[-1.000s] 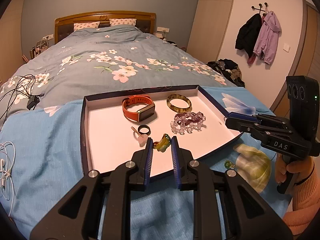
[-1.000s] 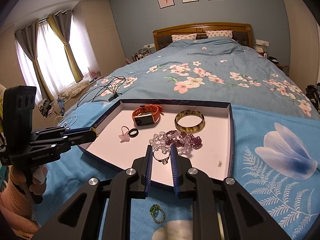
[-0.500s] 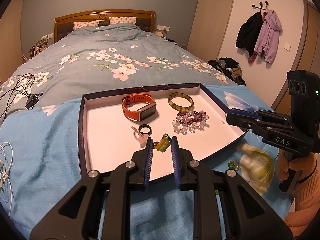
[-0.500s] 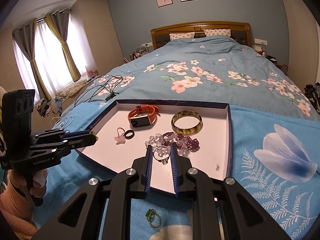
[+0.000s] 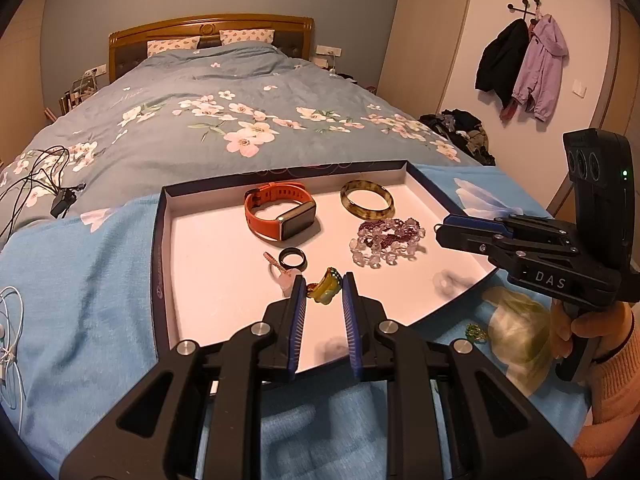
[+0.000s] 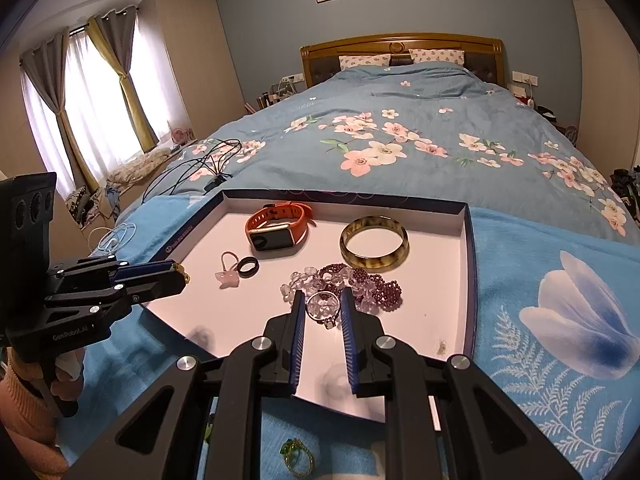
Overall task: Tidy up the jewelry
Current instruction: 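Open the left tool to drop the yellow ring while the right tool releases the silver ring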
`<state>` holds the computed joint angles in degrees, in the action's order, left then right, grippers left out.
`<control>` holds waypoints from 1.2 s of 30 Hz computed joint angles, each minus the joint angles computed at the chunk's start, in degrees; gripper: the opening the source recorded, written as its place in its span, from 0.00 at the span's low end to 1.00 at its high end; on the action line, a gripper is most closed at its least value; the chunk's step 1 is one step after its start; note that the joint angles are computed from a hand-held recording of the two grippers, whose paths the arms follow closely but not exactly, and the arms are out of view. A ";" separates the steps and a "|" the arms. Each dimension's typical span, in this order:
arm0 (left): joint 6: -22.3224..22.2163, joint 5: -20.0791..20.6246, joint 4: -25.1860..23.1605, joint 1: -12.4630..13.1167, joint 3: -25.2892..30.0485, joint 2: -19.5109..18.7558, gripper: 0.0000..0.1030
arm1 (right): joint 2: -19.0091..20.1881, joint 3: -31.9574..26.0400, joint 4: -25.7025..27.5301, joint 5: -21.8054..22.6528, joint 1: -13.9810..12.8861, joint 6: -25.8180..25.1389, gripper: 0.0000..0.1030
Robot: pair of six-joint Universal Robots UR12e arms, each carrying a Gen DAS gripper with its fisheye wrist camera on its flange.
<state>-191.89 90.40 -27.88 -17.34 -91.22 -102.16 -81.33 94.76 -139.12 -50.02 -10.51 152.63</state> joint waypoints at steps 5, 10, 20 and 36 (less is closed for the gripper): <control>0.05 0.48 -0.80 -0.06 0.66 -0.60 0.18 | 0.41 -0.43 0.70 -0.77 0.22 -0.20 0.15; -0.04 1.03 -1.44 -0.12 1.22 -1.18 0.18 | 0.85 -0.75 1.14 -1.58 0.49 -0.23 0.15; -0.43 1.92 -2.66 -0.26 2.20 -2.14 0.18 | 1.45 -1.47 1.81 -3.06 1.01 -0.57 0.16; -0.86 3.03 -4.48 -0.35 3.12 -3.15 0.18 | 2.12 -2.10 2.73 -5.09 1.67 -1.09 0.16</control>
<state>-192.75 93.43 -32.36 -17.69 -88.10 -105.32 -79.22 92.66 -136.39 -55.12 -8.84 151.54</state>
